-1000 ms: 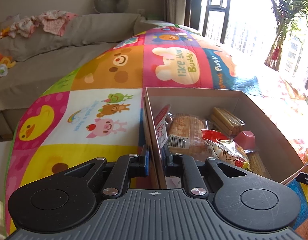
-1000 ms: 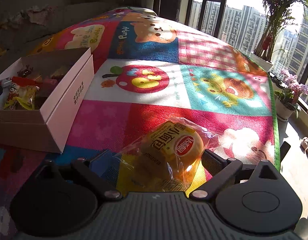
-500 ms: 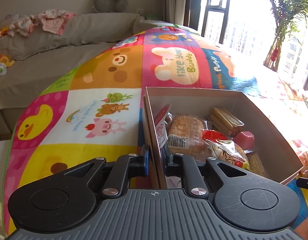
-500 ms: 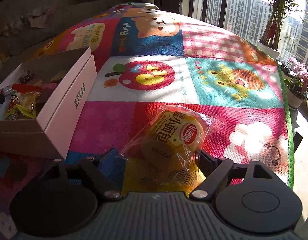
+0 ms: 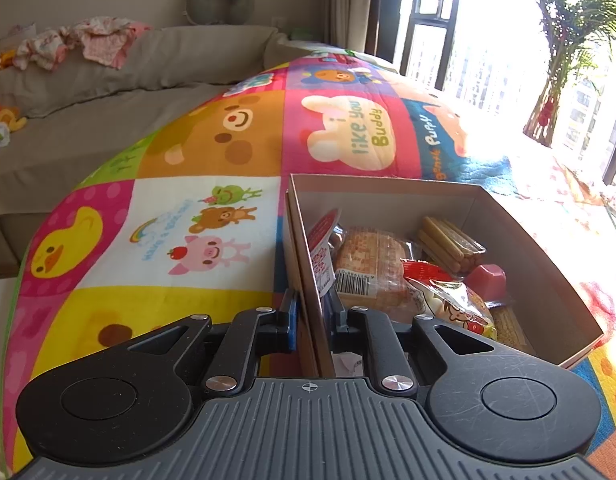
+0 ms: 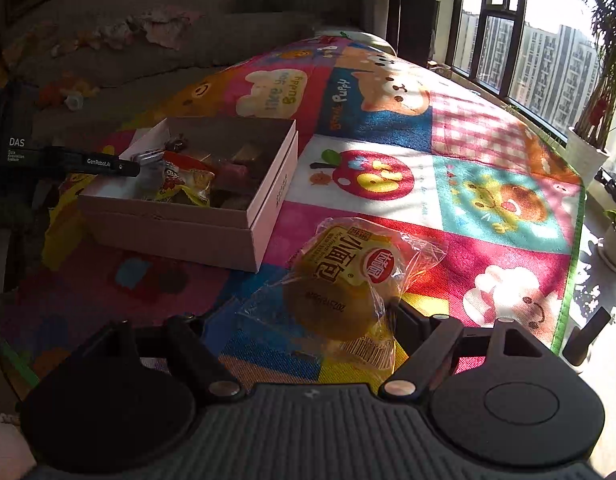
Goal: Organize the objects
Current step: 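Carry the bread bun with the right tool into the pink box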
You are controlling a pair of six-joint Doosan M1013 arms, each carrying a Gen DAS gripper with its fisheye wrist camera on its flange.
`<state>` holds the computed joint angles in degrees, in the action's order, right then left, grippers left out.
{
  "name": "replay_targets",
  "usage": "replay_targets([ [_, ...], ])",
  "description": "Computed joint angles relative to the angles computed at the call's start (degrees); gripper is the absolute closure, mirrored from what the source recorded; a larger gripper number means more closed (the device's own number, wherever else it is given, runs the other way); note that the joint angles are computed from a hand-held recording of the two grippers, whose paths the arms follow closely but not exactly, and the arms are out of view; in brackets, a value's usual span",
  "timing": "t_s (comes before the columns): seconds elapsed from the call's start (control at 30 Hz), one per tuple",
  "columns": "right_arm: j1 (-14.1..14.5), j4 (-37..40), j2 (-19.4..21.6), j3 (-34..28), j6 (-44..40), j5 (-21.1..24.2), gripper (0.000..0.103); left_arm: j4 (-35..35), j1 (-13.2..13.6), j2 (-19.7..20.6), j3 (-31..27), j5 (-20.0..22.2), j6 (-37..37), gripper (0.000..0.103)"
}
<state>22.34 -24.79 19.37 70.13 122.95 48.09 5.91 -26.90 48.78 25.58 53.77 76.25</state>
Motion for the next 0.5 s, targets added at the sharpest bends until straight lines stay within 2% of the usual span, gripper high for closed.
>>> replay_targets([
  [0.2, 1.1, 0.1, 1.6, -3.9, -4.4, -3.8, 0.022, -0.6, 0.1, -0.2, 0.4, -0.4, 0.3, 0.087],
  [0.5, 0.8, 5.7, 9.5, -14.5, -12.6, -5.3, 0.022, -2.3, 0.4, -0.6, 1.4, -1.6, 1.1, 0.086],
])
